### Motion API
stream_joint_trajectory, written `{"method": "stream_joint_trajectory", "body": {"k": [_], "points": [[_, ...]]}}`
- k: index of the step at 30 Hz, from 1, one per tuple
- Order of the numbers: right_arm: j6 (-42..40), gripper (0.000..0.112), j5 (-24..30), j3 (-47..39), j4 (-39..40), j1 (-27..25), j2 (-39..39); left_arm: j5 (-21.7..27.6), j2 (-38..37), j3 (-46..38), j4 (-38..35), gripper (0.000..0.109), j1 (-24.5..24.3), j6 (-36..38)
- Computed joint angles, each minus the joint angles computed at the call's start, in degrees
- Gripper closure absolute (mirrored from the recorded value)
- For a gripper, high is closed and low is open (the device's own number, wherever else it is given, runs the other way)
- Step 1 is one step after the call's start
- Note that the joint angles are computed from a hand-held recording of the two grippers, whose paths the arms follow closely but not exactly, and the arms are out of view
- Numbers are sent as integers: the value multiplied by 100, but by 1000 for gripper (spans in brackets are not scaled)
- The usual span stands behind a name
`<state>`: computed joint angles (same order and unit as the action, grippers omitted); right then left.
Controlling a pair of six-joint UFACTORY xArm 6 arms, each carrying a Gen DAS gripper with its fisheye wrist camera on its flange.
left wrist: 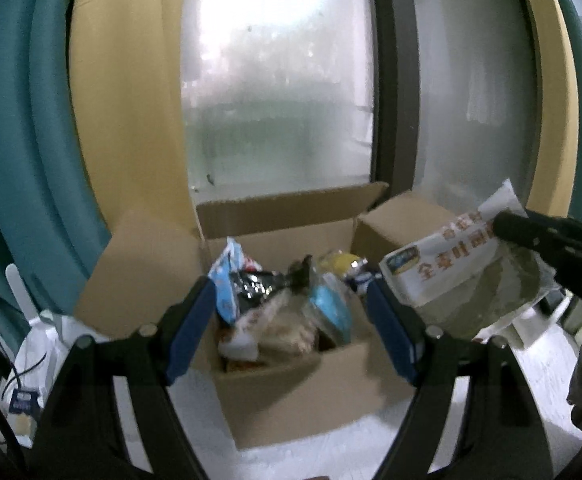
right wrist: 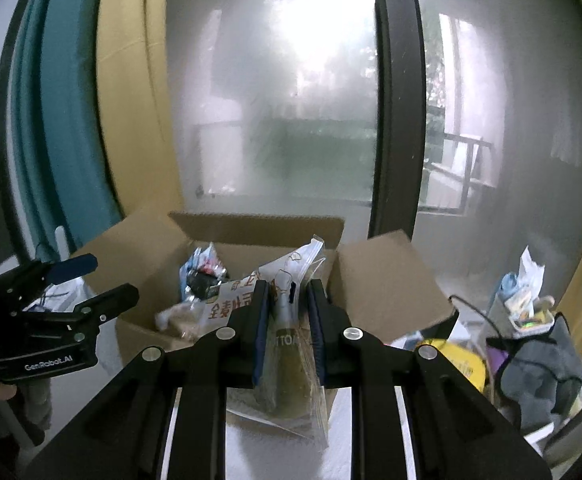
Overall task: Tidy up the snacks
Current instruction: 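Carry the bread packet into the box and open the right tool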
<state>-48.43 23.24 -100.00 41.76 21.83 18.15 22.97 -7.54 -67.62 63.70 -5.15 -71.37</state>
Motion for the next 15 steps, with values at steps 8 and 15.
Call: {"method": "stream_joint_trajectory", "body": {"k": [8, 15], "points": [[793, 91, 207, -1490, -661, -74, 1076, -359, 811, -662, -770, 30, 390, 523], [1775, 91, 865, -3487, -1362, -143, 2513, -468, 1305, -1083, -1103, 30, 594, 797]]}}
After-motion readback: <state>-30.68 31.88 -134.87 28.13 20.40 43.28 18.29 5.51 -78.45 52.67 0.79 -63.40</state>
